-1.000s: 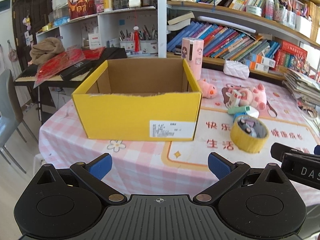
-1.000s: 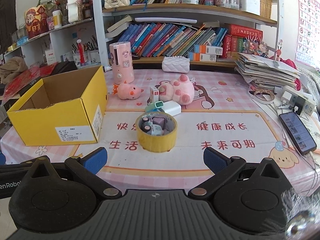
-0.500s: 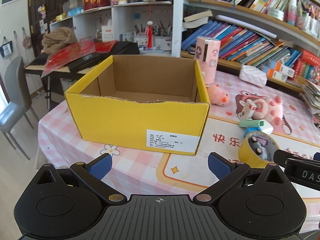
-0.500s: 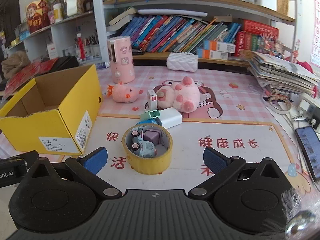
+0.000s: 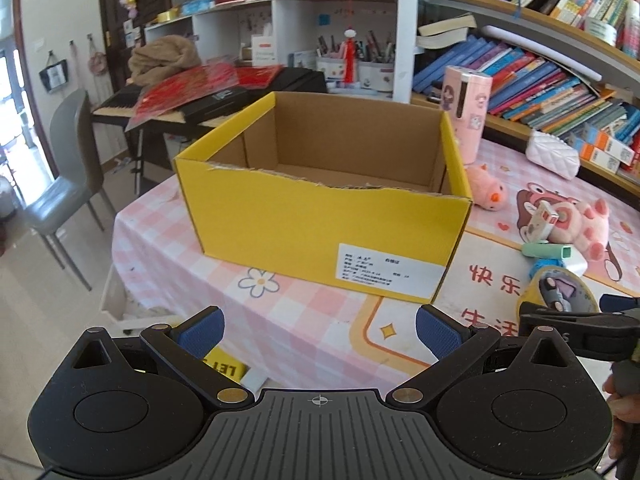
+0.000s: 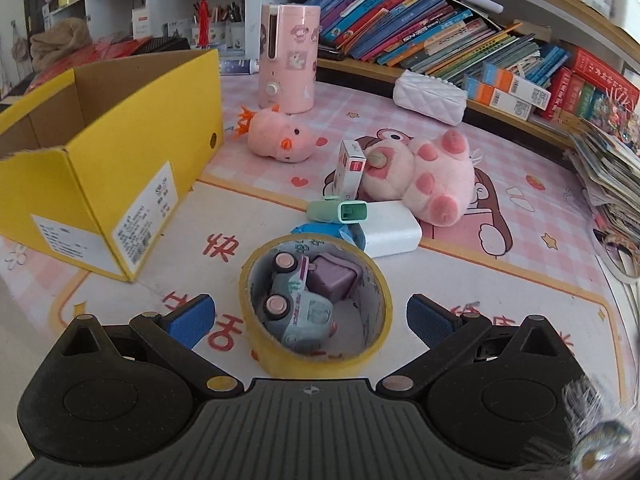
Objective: Organize objects
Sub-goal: 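Grasp the yellow tape roll with the right gripper while the left gripper grasps the toy truck inside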
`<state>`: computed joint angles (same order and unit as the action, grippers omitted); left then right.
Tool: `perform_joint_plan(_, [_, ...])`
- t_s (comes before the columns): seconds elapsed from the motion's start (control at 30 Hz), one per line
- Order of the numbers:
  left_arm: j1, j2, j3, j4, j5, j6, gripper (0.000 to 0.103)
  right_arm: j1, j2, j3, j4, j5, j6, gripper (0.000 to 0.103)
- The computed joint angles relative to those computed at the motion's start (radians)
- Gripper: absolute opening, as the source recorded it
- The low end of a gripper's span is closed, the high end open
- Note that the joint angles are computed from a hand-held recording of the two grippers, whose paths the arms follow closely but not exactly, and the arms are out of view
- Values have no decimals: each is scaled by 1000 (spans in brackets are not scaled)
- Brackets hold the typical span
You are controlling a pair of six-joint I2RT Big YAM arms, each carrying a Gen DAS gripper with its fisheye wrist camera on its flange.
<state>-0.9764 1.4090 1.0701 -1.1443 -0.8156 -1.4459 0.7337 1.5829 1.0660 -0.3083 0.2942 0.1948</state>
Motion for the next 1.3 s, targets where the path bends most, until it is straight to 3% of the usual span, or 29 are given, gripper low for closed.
perform_joint_plan(0.17, [9, 2, -3, 78, 12, 40, 103, -16, 40, 24, -8, -24, -58, 100])
perform_joint_plan(0.23, [15, 11, 5, 109, 10, 71, 103, -31, 35, 20, 2, -61, -77, 86])
perform_joint_plan(0.3, [22, 26, 19, 138, 12, 108, 103, -49, 19, 12, 3, -114, -86, 84])
perform_joint_plan(0.47, [42, 64, 49, 258, 45, 247, 103, -105, -117, -109, 204, -220, -51, 84])
perform_joint_plan(0.6, [53, 107, 83, 379, 98, 391, 103, -141, -211, -193, 355, -160, -26, 84])
perform_joint_plan(0.73, [76, 177, 138, 475, 216, 513, 103, -178, -255, -209, 319, -89, 17, 84])
perform_joint_plan(0.9, [95, 284, 235, 488, 338, 586, 99, -222, -296, -250, 285, -96, 32, 84])
perform_joint_plan(1.03, [94, 371, 332, 422, 329, 666, 76, -241, -311, -273, 283, -118, -20, 84])
perform_joint_plan(1.13, [104, 409, 371, 370, 358, 650, 47, -254, -315, -278, 283, -142, -42, 84])
perform_joint_plan(1.17, [107, 411, 373, 363, 362, 633, 42, -256, -317, -280, 282, -148, -48, 84])
perform_joint_plan(1.3, [112, 399, 366, 367, 365, 617, 40, -259, -318, -281, 275, -179, -65, 84])
